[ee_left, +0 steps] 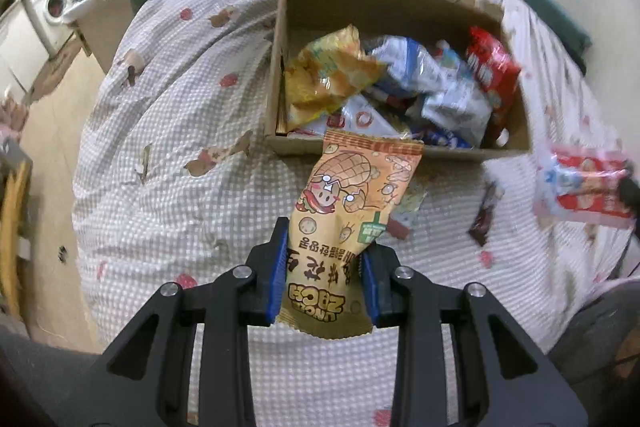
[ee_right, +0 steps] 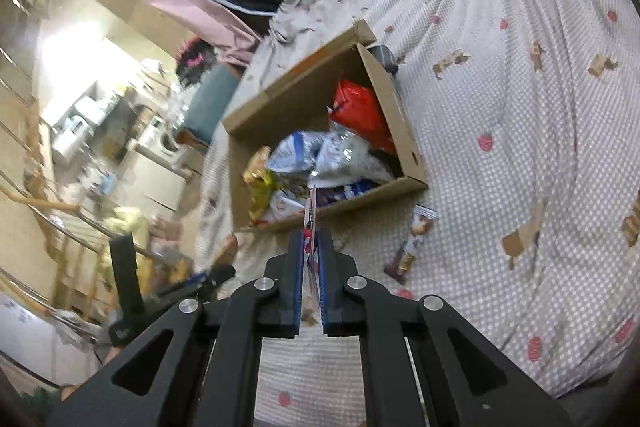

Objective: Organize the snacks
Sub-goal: 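Carry the peanut bag and pink packet into the box and open both grippers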

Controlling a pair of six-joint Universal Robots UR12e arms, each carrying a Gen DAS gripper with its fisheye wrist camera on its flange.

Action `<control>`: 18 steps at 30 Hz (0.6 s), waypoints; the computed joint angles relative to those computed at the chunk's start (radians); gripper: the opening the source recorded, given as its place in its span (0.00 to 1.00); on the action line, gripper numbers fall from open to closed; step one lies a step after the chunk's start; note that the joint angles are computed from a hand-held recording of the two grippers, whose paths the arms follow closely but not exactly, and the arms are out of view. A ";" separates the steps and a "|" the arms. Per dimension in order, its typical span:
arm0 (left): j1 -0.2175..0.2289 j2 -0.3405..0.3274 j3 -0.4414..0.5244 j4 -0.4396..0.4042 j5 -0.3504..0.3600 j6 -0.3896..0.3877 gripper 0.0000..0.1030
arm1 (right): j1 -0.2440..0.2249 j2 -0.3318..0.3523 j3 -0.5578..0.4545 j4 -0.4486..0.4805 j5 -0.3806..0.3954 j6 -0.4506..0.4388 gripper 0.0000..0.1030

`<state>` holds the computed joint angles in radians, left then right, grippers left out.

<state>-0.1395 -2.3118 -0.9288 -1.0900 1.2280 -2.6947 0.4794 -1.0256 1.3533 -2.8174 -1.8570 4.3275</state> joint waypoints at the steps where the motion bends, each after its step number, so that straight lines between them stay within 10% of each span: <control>1: 0.002 0.008 -0.009 0.021 -0.010 -0.007 0.27 | -0.002 -0.002 0.006 -0.015 0.001 0.008 0.07; 18: -0.009 -0.086 0.217 0.071 -0.087 -0.089 0.27 | -0.049 0.036 -0.070 -0.042 0.050 -0.051 0.07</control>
<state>-0.1482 -2.3977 -0.7115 -1.0191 1.1407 -2.7835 0.4299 -0.9894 1.2831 -2.8597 -1.8067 4.2764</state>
